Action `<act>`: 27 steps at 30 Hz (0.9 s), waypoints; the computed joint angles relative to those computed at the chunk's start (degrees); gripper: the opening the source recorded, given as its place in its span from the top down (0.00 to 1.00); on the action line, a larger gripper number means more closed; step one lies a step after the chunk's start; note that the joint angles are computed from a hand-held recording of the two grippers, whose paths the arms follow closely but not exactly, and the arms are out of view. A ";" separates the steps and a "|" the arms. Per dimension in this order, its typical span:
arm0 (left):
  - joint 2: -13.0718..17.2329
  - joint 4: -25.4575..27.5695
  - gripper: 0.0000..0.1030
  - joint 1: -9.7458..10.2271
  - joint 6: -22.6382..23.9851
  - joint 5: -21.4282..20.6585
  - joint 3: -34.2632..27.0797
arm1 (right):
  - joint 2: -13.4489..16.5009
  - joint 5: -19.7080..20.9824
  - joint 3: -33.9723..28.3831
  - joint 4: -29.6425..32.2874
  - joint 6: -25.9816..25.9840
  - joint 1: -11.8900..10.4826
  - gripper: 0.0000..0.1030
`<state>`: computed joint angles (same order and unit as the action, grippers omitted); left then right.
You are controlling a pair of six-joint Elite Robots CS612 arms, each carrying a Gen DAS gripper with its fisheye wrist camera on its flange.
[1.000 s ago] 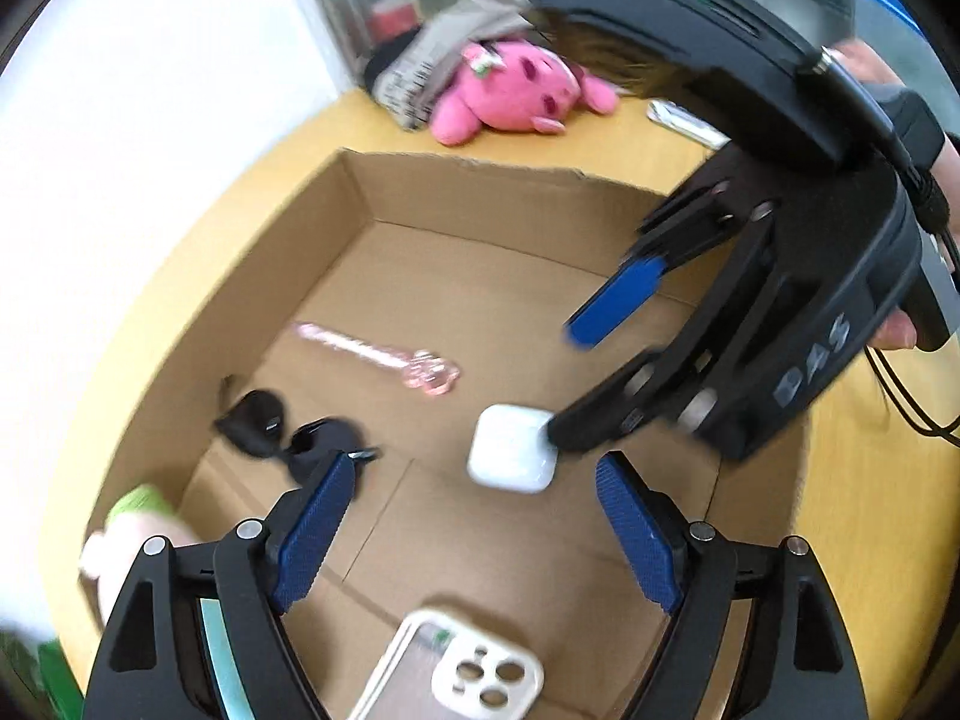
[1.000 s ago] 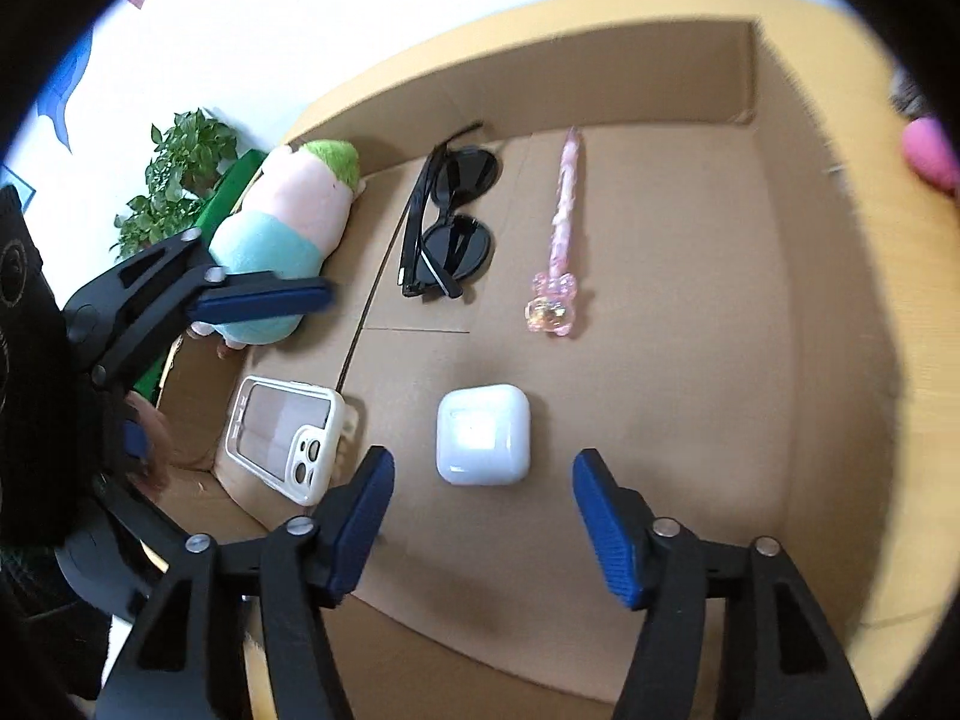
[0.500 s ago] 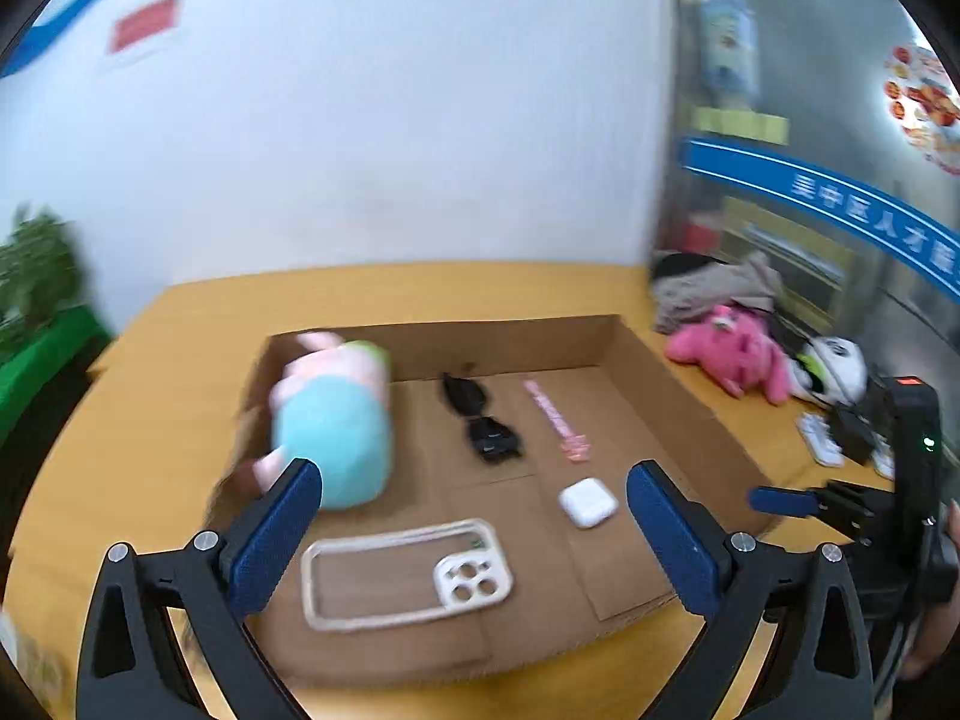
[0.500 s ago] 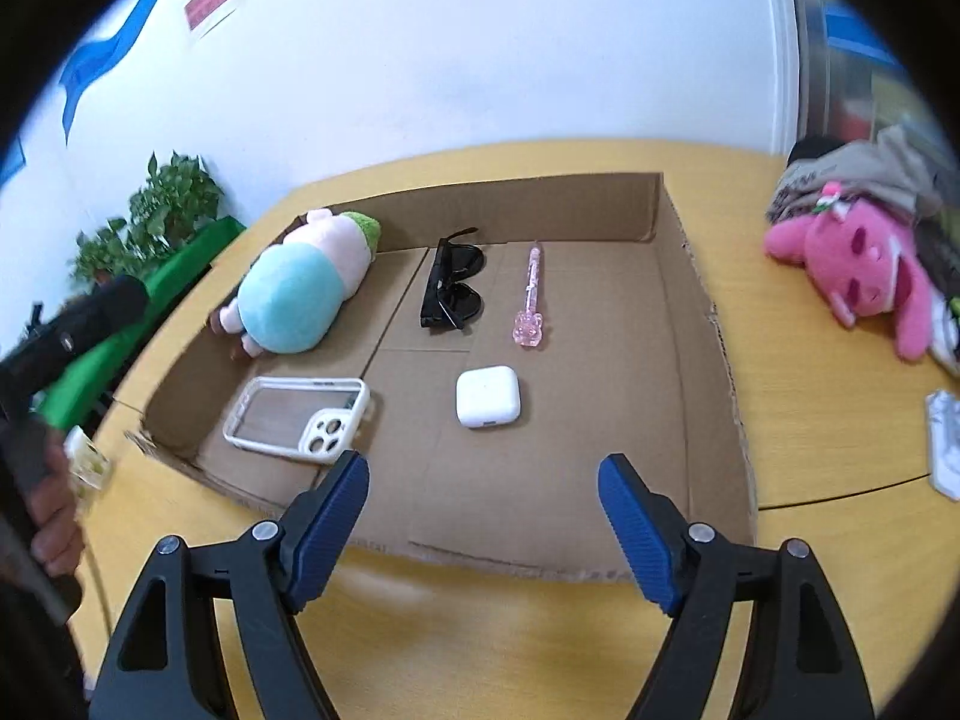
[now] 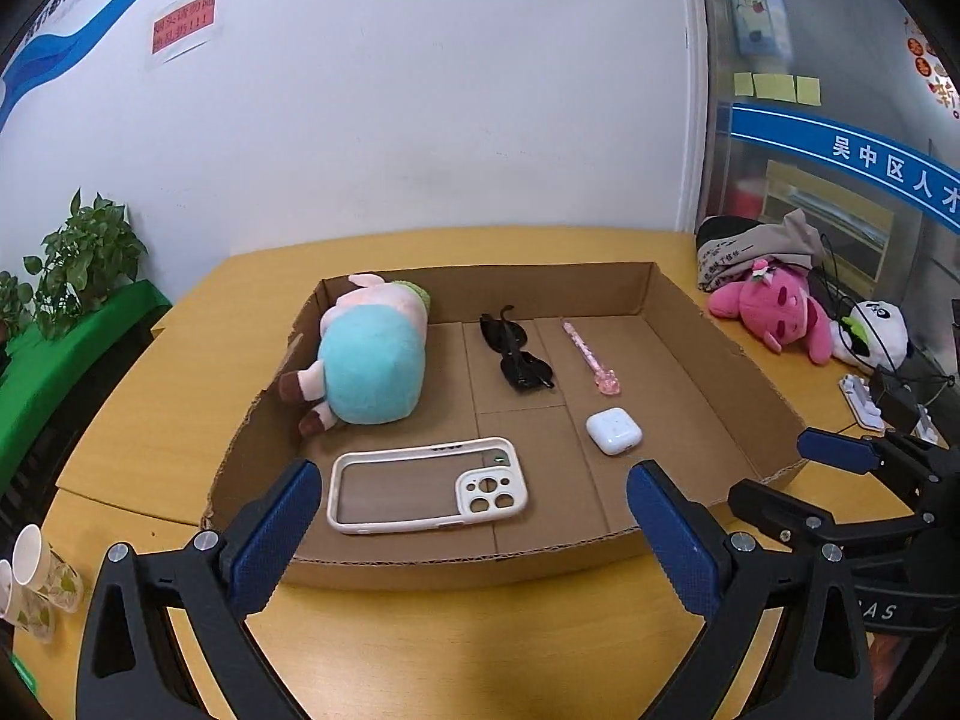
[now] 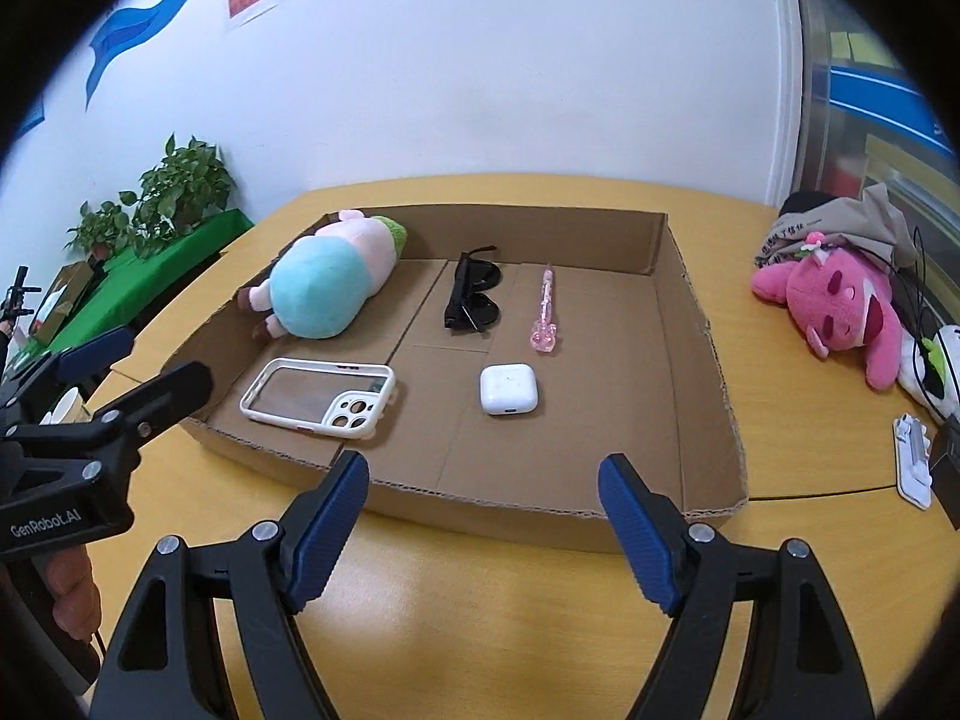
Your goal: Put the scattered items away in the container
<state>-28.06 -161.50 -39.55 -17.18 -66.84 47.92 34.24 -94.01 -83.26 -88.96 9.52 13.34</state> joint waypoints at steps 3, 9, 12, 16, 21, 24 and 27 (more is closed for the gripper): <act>0.20 1.05 0.00 -0.14 -0.02 0.32 -0.57 | 0.11 -0.01 -0.32 0.25 0.07 -0.07 0.23; 0.23 1.64 0.00 -0.26 0.04 0.16 -0.65 | 0.23 -0.58 -0.53 0.72 0.62 -0.19 0.23; 0.31 3.25 0.00 -0.20 -0.53 0.58 -1.03 | 0.27 -0.90 -0.58 0.59 0.52 -0.11 0.23; 0.27 4.21 0.00 -0.18 -1.22 1.57 -1.06 | 0.31 -1.07 -0.58 0.41 0.69 -0.07 0.23; 0.35 4.93 0.00 -0.36 -1.30 3.36 -1.05 | 0.37 -1.02 -0.46 0.58 1.02 -0.07 0.23; 0.57 6.61 0.00 -0.61 -1.10 5.05 -1.49 | 0.46 -1.07 -0.49 0.44 0.91 0.00 0.23; 0.33 5.87 0.00 -0.55 -1.49 4.21 -0.90 | 0.47 -1.12 -0.41 0.59 0.93 0.08 0.23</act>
<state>-27.73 -155.63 -40.11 -18.67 -62.63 47.02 34.71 -95.13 -83.67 -88.37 10.46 13.42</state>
